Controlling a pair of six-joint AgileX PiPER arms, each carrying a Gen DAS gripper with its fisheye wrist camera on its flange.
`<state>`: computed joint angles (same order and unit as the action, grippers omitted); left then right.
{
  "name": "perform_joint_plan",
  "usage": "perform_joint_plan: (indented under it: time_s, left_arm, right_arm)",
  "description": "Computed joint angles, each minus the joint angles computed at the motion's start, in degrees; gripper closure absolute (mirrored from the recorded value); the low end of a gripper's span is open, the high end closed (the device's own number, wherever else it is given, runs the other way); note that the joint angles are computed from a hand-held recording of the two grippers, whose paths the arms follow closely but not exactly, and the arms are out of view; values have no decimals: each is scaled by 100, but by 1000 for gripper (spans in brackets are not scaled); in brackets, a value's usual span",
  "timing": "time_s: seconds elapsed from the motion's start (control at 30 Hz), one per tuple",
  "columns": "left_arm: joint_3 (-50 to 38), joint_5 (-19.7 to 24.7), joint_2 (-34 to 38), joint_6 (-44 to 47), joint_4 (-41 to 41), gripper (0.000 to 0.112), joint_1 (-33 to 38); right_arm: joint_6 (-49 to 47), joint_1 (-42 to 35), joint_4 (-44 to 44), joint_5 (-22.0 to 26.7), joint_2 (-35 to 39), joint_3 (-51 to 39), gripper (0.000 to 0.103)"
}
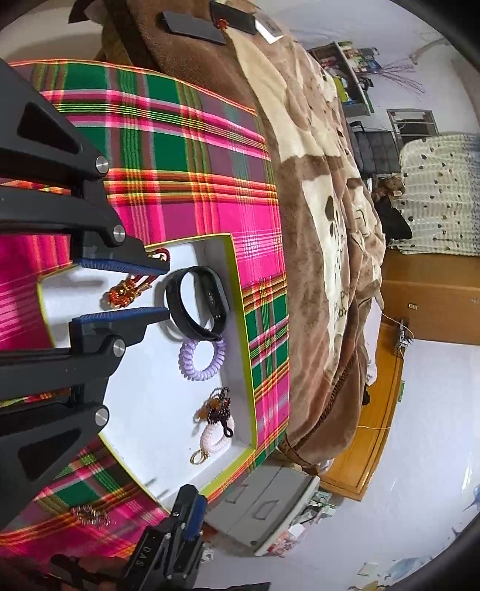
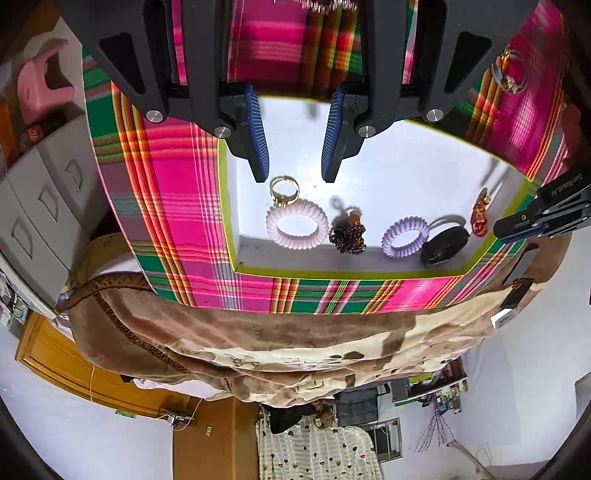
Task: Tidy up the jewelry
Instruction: 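Open the right tool to drop the gold ring while the left tool releases the tassel clip, then withdraw both tools from the box toward the remaining jewelry on the cloth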
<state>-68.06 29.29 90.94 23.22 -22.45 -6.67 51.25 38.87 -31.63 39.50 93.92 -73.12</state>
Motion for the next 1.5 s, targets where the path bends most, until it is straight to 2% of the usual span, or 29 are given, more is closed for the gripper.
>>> perform_joint_plan:
  time_s: [0.23,0.5,0.77,1.0,1.3,1.4,1.5]
  left_arm:
    - [637,-122,-878,131,-91,95,-30]
    - [1778,-198,-2291,76,-180,95,-200]
    - [2693,-121,-3638,-1093,692,95,-620]
    - [3193,202,-4653,-2126,1506,95,-968]
    - [3622,682,-5555,-3752,2905,95,-1939]
    - [3689,856,-5716,-4485,3577,95,-2464]
    - [3740,972,-5800,-4825,3863,95,-2746]
  right_arm:
    - [597,372,-414,82,-552,415,73]
    - [1906,1375,-1227,468,-1380,1109,73]
    - [3458,2861,-2040,1374,-1858,1597,73]
    - [4567,3997,-2397,2095,-1951,1856,73]
    - [5222,4851,-2459,2618,-1896,1989,73]
    - [5266,4980,-2455,2708,-1864,1978,73]
    - [5292,5041,-2442,2743,-1840,1969,73]
